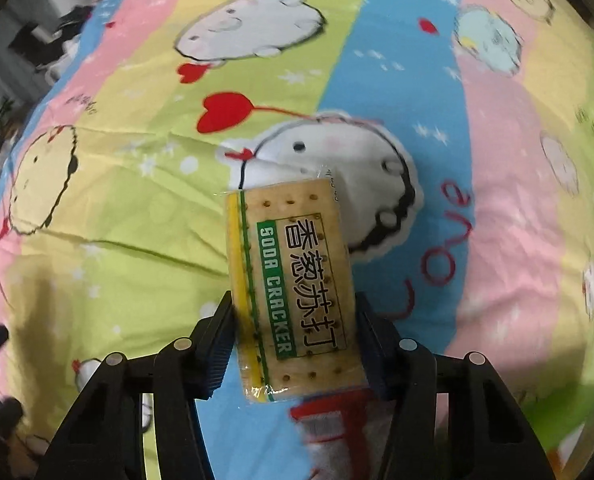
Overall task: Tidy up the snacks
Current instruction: 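Move the right gripper to the yellow SODA CRACKER packet and grasp it, then lift the SODA CRACKER packet with the right gripper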
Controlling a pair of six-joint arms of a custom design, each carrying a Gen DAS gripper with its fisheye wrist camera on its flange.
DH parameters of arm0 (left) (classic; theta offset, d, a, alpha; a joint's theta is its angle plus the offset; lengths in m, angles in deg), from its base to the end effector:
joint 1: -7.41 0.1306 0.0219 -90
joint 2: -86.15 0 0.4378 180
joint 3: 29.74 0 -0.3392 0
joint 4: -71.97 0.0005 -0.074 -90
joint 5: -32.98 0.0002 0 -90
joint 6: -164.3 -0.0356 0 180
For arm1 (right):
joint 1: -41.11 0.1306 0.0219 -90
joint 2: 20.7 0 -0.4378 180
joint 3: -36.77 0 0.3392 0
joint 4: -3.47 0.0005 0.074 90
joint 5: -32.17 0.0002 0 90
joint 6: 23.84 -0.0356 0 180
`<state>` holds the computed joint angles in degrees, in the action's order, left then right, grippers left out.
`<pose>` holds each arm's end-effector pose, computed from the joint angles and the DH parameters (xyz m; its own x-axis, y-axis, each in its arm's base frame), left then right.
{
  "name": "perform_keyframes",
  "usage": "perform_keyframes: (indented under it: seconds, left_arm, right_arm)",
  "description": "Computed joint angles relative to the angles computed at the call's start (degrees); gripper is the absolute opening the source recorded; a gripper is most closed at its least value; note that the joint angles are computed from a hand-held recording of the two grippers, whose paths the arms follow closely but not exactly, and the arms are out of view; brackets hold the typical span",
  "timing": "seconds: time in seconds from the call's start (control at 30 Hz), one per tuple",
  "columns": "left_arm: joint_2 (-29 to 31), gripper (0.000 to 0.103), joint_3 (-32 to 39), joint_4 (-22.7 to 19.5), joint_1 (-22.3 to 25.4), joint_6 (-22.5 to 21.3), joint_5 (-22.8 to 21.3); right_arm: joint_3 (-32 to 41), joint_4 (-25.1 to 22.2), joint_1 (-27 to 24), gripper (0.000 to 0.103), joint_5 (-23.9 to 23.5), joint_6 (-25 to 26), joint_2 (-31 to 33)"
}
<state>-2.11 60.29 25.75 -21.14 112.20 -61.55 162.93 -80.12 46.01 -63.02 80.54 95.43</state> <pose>0.3941 -0.2118 0.4767 -0.7786 -0.2735 -0.5647 -0.0613 0.9289 -0.3653 0.5772 0.0522 0.4777 -0.8982 -0.3252 -0.2957 -0.3444 0.9387 0.0138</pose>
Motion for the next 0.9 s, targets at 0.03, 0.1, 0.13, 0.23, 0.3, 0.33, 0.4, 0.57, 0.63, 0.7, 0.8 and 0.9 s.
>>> perform_keyframes:
  seconds: [0.03,0.1,0.13,0.23,0.3,0.33,0.4,0.57,0.63,0.7,0.8,0.9]
  left_arm:
    - [-0.01,0.102,-0.01,0.04,-0.01,0.04,0.11]
    - [0.01,0.102,-0.02,-0.11,-0.02,0.34,0.13]
    - [0.03,0.102,0.0,-0.29,-0.06,0.52,0.03]
    - [-0.04,0.102,0.02,-0.55,-0.12,0.26,-0.18]
    - [-0.24,0.102,-0.25,-0.32,-0.06,0.19,-0.27]
    - [-0.25,0.102,-0.37,-0.17,0.01,0.21,-0.12]
    - [-0.24,0.101,-0.53,-0.59,0.3,1.21,-0.13]
    - [-0.15,0.101,-0.57,-1.2,-0.39,1.53,-1.01]
    - [0.12,0.101,-0.4,-1.56,-0.96,1.43,-1.49]
    - [0.41,0.101,-0.26,-1.92,-1.61,1.38,-1.96]
    - [0.77,0.101,-0.08,-1.83,-2.81,1.11,-3.01]
    - [1.23,0.1,0.36,-2.2,-4.19,0.82,-3.75]
  right_arm:
    - [-0.28,0.08,0.23,0.056,0.04,-1.8,-0.48]
    - [-1.88,1.73,0.54,0.056,-1.61,-3.94,-2.47]
    - [-2.85,2.69,0.72,0.056,-3.21,-4.8,-3.92]
    - [-3.99,2.55,0.53,0.056,-8.83,-6.87,-6.86]
    - [-6.79,1.93,0.47,0.056,-11.59,-8.31,-10.23]
    - [-9.28,2.52,0.44,0.056,-12.14,-8.8,-12.32]
    - [-15.06,4.3,0.5,0.056,-13.6,-8.31,-16.63]
    - [-27.63,9.49,0.1,0.056,-16.19,-10.71,-23.2]
    - [-31.61,11.92,0.88,0.056,-13.25,-11.62,-25.06]
    - [-33.65,11.74,1.0,0.056,-13.32,-12.0,-25.39]
    - [-34.39,11.3,-0.22,0.056,-13.04,-11.87,-24.68]
    - [-35.74,13.9,-1.31,0.056,-12.22,-11.22,-26.32]
